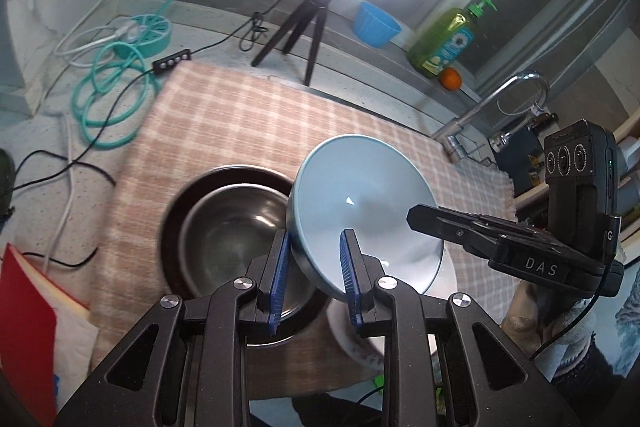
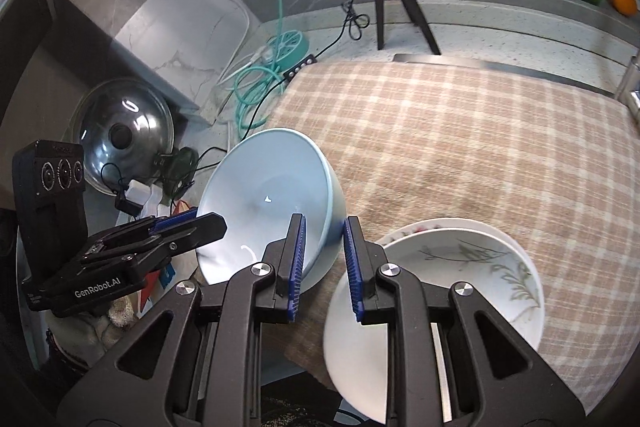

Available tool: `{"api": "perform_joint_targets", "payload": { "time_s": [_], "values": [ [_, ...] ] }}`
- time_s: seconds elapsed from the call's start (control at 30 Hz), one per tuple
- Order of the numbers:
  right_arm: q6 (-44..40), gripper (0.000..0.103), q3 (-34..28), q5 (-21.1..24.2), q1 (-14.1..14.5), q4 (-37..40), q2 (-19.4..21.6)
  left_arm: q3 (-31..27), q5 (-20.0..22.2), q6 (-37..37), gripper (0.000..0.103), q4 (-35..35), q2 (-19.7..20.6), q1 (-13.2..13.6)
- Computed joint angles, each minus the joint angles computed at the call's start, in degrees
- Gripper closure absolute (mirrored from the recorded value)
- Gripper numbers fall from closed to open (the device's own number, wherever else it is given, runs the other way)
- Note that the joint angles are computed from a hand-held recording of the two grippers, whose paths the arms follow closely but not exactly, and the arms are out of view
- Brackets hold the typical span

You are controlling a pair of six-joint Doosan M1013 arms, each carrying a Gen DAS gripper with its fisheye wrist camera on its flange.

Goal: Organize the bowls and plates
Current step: 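Lift the pale blue bowl and carry it over the steel bowl, then lower the pale blue bowl into the red pot and open both tools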

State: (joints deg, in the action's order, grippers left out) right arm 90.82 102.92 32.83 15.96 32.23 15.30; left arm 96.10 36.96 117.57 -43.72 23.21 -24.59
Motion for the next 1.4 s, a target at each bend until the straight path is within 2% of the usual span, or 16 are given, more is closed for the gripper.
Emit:
{"api": "perform_joint_targets", "payload": {
  "time_s": [0.37, 0.7, 1.33, 1.37, 1.4],
  "values": [
    [0.3, 0.083, -3.6, 3.0, 2.0, -1.3, 3.9, 0.9, 0.2, -1.7, 0.08, 1.1, 0.4, 2.1],
    [2.2, 0.083, -5.7, 5.1, 3.1, -4.4, 6.2, 1.1, 0.4, -2.6, 0.08, 2.1, 0.9, 2.7],
    [4.9, 0.081, -6.9, 5.7, 4.2, -10.1, 7.2, 0.9, 0.4, -6.1, 0.08, 5.7, 1.4, 2.6],
    [5.1, 0.078, -7.0, 5.6, 4.3, -10.7, 7.2, 0.9, 0.3, -6.0, 0.08, 5.4, 1.3, 2.6],
    [4.9, 0.066, -6.9, 5.2, 4.4, -10.9, 7.0, 1.0, 0.2, -5.8, 0.08, 5.3, 1.1, 2.6]
  ]
}}
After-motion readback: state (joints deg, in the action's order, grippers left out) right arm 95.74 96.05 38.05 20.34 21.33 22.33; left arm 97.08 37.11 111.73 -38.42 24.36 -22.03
